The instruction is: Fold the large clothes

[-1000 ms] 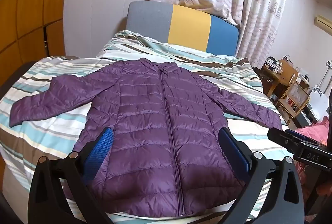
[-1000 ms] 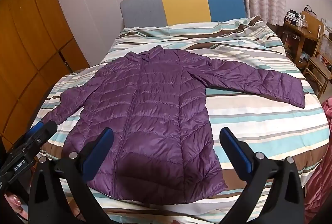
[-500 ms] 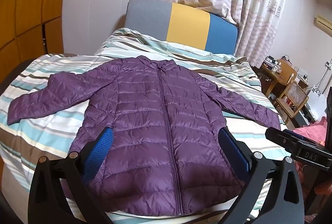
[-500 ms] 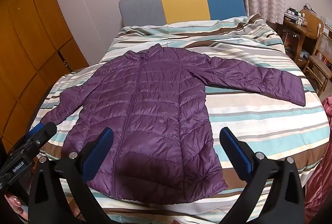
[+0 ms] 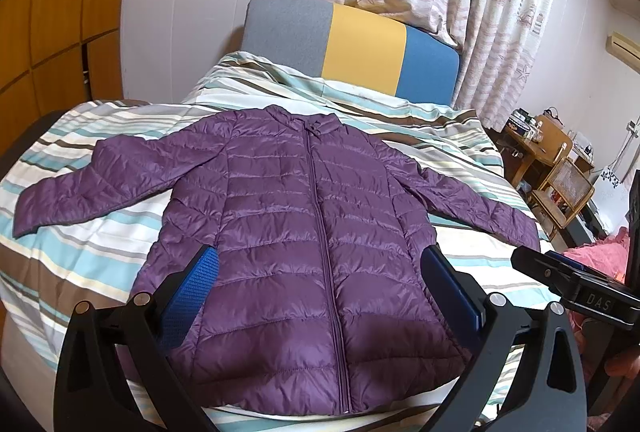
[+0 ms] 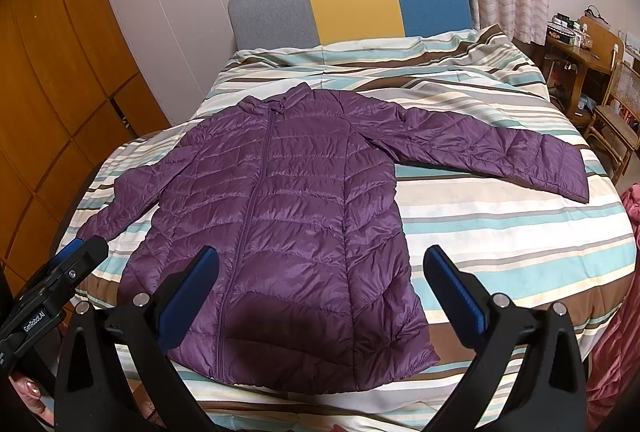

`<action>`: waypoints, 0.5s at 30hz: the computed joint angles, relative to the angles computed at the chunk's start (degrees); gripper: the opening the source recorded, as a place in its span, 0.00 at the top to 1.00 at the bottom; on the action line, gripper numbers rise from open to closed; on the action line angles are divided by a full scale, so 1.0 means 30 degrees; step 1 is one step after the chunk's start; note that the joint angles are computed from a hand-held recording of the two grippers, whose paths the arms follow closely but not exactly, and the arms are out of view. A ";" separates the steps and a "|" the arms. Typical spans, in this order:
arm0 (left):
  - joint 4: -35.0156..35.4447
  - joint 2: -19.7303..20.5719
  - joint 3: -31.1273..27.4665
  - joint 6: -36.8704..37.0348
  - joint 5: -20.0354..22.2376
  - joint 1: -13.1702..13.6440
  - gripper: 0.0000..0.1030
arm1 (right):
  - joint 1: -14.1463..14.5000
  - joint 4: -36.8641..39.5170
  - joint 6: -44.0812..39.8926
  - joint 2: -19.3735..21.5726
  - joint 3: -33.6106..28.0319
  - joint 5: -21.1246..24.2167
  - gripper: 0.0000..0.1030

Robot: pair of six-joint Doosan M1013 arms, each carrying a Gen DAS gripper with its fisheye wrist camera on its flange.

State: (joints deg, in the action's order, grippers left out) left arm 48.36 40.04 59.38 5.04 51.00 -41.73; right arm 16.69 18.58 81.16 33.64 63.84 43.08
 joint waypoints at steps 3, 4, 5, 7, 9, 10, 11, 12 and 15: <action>0.0025 0.0006 -0.0005 -0.0018 0.0021 -0.0007 0.03 | 0.0001 -0.0061 0.0084 0.0006 -0.0104 0.0109 0.02; 0.0025 -0.0004 0.0020 -0.0035 -0.0009 -0.0013 0.03 | 0.0000 -0.0050 0.0074 0.0008 -0.0139 0.0141 0.02; 0.0030 0.0000 0.0010 -0.0040 0.0017 -0.0015 0.03 | -0.0013 -0.0021 0.0011 0.0048 -0.0058 0.0041 0.02; -0.0001 0.0008 -0.0014 0.0014 0.0011 -0.0005 0.03 | -0.0005 0.0037 -0.0045 0.0056 0.0069 -0.0098 0.02; -0.0061 0.0005 -0.0009 0.0036 0.0009 -0.0008 0.03 | 0.0003 -0.0031 0.0028 0.0073 0.0015 -0.0041 0.02; -0.0099 0.0001 -0.0006 0.0051 -0.0002 -0.0008 0.03 | 0.0002 -0.0028 0.0034 0.0076 0.0021 -0.0047 0.02; -0.0141 -0.0003 -0.0005 0.0074 -0.0010 -0.0009 0.03 | -0.0034 0.0053 -0.0055 0.0125 0.0003 -0.0066 0.02; -0.0201 0.0000 -0.0023 0.0117 -0.0001 -0.0010 0.03 | -0.0034 0.0039 -0.0054 0.0129 0.0005 -0.0062 0.02; -0.0288 0.0034 -0.0079 0.0150 -0.0023 0.0001 0.03 | -0.0050 0.0035 -0.0038 0.0136 0.0004 -0.0056 0.02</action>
